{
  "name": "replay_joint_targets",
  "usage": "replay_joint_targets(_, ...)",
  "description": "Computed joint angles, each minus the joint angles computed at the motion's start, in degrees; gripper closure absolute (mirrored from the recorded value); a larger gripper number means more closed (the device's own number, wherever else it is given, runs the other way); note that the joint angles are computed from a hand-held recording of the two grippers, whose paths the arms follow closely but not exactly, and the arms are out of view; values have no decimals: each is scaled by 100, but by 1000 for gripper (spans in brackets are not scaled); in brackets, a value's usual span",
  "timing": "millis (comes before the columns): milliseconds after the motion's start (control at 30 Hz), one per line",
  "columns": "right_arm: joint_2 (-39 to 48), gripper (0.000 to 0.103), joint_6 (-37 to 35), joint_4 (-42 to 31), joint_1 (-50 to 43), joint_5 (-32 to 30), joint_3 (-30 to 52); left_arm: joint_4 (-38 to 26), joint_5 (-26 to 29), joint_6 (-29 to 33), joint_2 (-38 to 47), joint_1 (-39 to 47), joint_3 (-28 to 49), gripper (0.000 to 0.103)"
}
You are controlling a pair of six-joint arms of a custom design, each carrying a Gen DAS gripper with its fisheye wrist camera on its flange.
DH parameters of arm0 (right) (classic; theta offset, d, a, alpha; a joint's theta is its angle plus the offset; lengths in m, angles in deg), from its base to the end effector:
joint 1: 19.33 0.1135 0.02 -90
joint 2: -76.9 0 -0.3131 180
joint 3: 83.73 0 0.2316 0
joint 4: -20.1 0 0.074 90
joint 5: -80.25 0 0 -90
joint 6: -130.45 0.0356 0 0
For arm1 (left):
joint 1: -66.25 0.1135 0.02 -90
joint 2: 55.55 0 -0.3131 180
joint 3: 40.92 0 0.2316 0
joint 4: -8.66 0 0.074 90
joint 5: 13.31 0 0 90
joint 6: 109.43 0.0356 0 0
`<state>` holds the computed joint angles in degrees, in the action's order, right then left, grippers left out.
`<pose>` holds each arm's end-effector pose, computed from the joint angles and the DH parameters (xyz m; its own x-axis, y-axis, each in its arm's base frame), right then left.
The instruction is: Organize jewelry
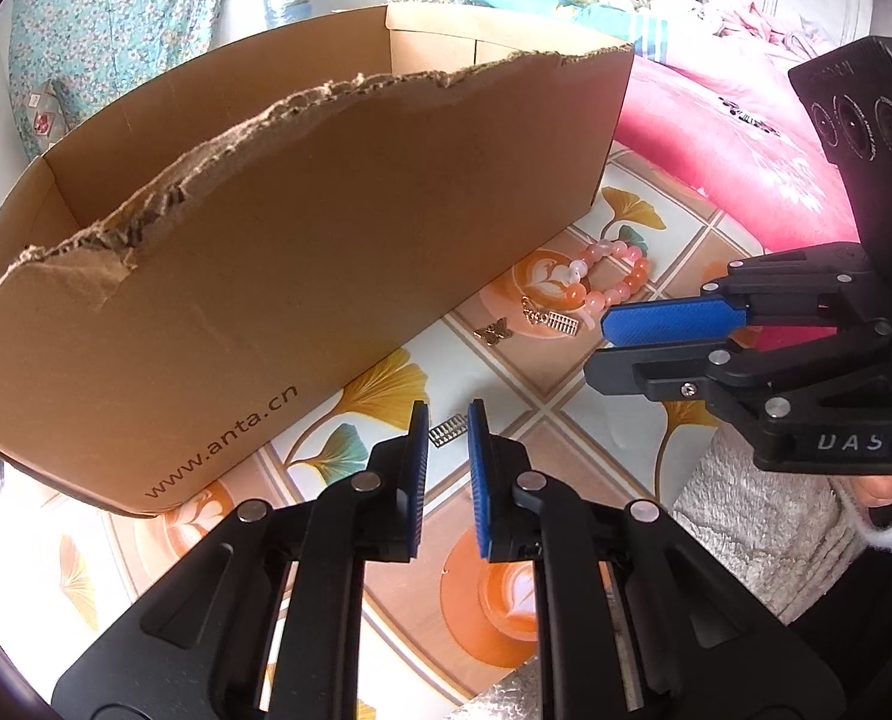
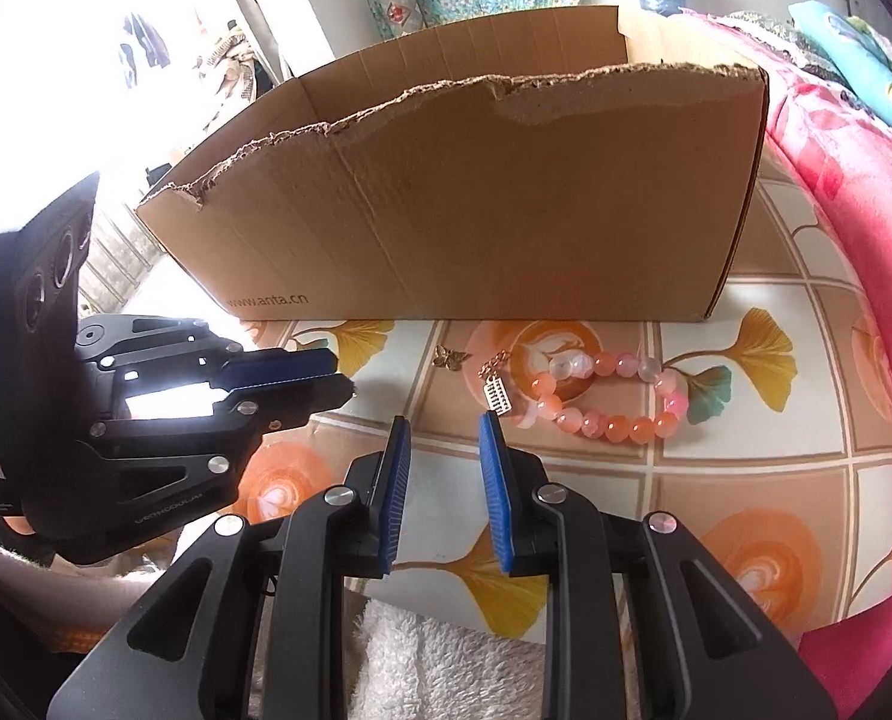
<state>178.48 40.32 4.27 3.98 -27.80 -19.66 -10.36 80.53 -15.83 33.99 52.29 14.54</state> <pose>0.2996 0.1411 0.1927 -0.7355 -0.3192 -0.5976 -0.5478 0.7993 0.2472 0.2664 -0.0687 0.2092 -0.7570 0.2527 -0.6026 0.3279 0.9446 -0.0157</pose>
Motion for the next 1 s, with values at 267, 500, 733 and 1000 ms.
replay_joint_targets(267,197,82,-239,-18,287,736,272,12,61,-59,-122,82,28,91)
replay_joint_targets(500,444,90,-380,-317,334,888,606,-9,153,27,-177,120,10,91)
replay_joint_targets(733,428,98,-557,-485,325,911,710,-7,181,23,-176,162,14,91)
replay_joint_targets(1000,-5,98,-584,-467,18,552,379,-69,132,50,-270,126,10,91)
